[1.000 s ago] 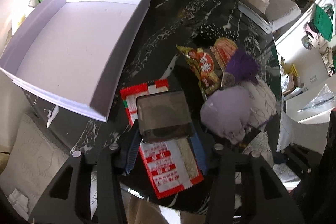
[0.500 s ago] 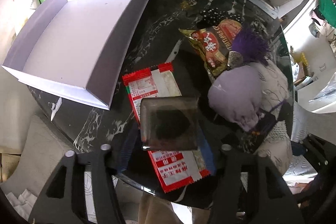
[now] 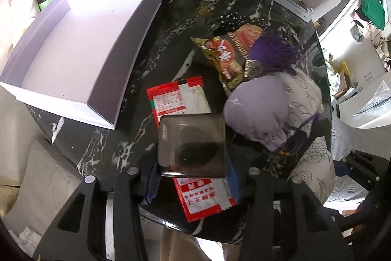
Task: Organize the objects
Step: 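Carry the container and sachet with both tools over the lavender box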
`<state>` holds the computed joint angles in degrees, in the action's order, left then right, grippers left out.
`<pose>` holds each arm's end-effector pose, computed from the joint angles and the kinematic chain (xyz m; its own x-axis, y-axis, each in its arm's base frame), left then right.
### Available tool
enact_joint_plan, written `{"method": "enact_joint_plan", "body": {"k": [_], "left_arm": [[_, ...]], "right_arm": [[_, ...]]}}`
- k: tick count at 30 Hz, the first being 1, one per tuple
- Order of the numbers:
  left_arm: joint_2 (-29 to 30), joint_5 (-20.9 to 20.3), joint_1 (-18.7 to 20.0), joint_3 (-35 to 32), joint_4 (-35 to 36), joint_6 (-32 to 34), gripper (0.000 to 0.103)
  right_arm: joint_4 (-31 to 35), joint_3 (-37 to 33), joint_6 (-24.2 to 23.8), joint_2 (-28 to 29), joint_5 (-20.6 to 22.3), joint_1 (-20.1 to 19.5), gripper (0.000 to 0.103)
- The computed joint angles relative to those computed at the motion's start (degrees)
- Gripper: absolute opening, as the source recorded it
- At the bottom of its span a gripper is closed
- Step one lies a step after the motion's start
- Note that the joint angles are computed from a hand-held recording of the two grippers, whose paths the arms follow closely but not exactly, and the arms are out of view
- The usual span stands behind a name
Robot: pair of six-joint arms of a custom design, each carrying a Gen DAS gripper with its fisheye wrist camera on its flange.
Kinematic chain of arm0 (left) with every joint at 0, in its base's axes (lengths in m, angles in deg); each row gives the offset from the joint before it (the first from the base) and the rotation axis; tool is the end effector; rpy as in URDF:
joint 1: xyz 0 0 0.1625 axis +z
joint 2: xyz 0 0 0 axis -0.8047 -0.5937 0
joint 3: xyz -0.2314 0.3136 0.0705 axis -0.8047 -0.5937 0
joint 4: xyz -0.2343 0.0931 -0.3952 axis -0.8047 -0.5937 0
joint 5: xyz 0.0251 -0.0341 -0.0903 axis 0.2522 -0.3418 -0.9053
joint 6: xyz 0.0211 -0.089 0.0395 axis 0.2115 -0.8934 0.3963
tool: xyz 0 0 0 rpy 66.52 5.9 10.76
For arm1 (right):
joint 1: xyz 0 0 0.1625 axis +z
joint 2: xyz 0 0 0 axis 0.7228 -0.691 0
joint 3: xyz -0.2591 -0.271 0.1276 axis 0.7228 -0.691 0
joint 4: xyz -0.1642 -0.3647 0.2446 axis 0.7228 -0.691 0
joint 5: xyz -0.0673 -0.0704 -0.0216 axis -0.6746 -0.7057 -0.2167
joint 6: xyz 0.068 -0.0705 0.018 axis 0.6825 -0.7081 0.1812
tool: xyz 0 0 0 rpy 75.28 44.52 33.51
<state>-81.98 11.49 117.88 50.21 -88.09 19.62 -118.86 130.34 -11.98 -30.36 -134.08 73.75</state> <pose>-0.0400 -0.5144 0.2595 -0.7497 0.3810 -0.5411 0.4801 0.8758 -0.0484 0.3397 -0.4307 -0.0232 -0.8774 -0.0519 0.4769 -0.2127 0.9332 -0.2897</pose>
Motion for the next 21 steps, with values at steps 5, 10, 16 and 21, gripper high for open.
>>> {"method": "enact_joint_plan", "body": {"k": [5, 10, 16, 21], "left_arm": [[-1.53, -0.13, -2.14, -0.25, 2.77, -2.32, 0.043], [-3.57, -0.52, -4.92, -0.81, 5.88, -4.05, 0.043], [-4.44, -1.33, -8.43, -2.44, 7.94, -6.06, 0.043], [-4.22, -1.16, -11.55, -3.93, 9.25, -7.84, 0.043]], "right_arm": [[0.09, 0.65, 0.02, -1.9, 1.12, -0.06, 0.064], [1.49, -0.06, -0.82, -3.83, -1.13, 1.43, 0.064], [2.57, -0.62, -2.16, -6.49, -3.02, 2.9, 0.064], [2.77, -0.88, -3.76, -8.48, -4.01, 3.71, 0.064]]}}
